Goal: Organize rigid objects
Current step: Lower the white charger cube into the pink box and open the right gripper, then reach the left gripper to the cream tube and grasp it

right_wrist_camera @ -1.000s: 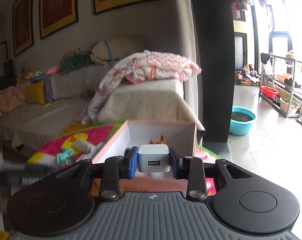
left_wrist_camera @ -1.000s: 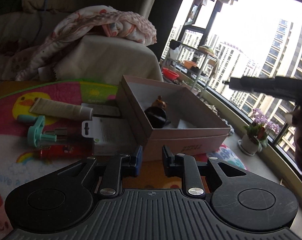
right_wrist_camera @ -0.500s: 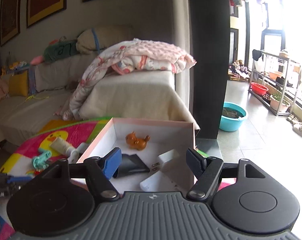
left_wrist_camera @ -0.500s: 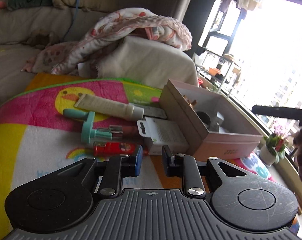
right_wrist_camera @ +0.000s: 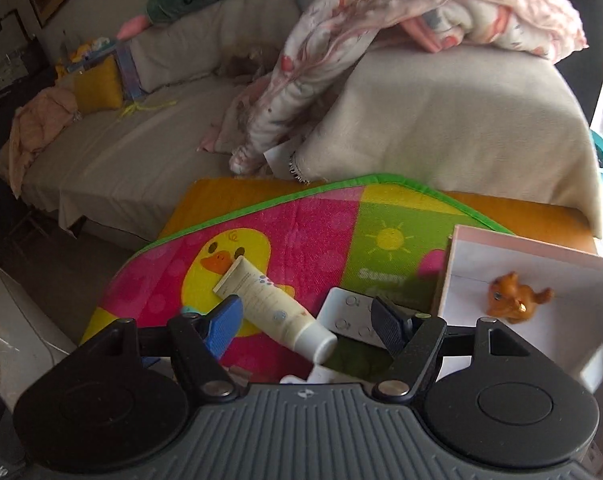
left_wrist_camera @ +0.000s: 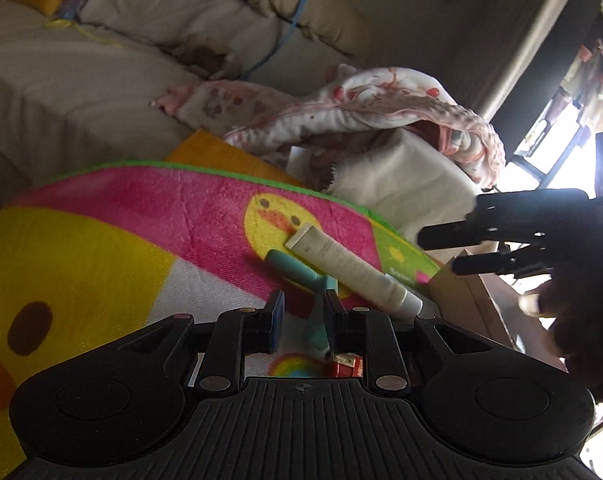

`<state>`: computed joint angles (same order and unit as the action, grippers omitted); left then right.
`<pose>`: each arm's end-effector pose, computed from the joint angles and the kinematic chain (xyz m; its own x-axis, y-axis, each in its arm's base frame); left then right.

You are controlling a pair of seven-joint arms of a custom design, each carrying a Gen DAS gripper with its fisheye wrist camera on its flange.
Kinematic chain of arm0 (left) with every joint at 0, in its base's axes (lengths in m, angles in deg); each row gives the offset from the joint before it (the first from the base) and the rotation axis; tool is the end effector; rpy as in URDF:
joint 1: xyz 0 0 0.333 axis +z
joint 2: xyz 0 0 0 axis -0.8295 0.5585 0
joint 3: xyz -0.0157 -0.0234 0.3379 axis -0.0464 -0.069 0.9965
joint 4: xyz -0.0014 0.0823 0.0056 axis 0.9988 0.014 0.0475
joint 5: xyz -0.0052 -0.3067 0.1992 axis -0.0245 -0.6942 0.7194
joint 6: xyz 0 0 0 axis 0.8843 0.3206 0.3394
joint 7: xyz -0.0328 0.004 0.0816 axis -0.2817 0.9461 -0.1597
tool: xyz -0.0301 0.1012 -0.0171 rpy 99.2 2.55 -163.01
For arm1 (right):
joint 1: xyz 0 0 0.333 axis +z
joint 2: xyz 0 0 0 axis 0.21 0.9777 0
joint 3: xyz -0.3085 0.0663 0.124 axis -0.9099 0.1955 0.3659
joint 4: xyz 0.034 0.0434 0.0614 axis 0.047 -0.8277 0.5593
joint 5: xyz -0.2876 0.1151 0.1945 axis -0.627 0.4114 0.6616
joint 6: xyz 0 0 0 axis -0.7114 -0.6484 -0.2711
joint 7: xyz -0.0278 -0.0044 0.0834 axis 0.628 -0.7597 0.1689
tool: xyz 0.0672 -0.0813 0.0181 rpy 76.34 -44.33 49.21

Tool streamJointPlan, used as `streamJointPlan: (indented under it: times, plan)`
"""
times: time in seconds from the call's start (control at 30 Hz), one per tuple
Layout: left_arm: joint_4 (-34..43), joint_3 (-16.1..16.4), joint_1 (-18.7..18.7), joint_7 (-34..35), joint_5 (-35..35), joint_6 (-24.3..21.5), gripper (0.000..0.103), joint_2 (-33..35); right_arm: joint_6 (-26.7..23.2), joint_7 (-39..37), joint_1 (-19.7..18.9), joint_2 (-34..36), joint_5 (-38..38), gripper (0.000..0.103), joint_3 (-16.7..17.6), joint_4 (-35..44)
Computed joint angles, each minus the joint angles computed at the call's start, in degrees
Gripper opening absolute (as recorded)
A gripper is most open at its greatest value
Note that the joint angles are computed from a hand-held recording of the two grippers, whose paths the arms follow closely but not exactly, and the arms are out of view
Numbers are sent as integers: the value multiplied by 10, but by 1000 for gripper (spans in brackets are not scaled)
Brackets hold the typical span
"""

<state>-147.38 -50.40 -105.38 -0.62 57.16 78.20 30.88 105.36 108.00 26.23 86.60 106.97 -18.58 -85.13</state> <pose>0.3271 -0.5374 0.3256 0.4243 -0.7305 0.5351 -0.3028 -0.6714 -0.6764 0.5559 0.3016 0.4128 0.6909 -0.6932 -0.2051 -0.6544 -0.4791 -0.5850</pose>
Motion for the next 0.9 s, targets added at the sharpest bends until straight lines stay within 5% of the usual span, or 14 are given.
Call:
streamJointPlan:
  times: [0.1,0.17,0.3,0.4,0.63,0.73,0.9]
  plan:
    - [-30,-1,29,28,5,50,23,-35,42,151,97,62,-171,62,-85,55]
    - [-26,-2,45,79,-11,60,23,-39,50,242,162,98,-270,37,-157,93]
    - [-9,6,65,95,0,102,23,-17,9,314,205,141,-373,17,-214,146]
    - [-2,14,70,81,10,130,23,-1,22,309,185,126,-397,15,-190,115]
    - [-8,22,68,65,49,175,23,0,11,228,69,46,-377,14,-58,0]
    - [-12,17,61,61,61,189,23,-2,0,160,15,5,-313,14,1,-57]
    - [-7,6,51,78,56,216,24,0,-26,11,-28,-81,-165,15,41,-159]
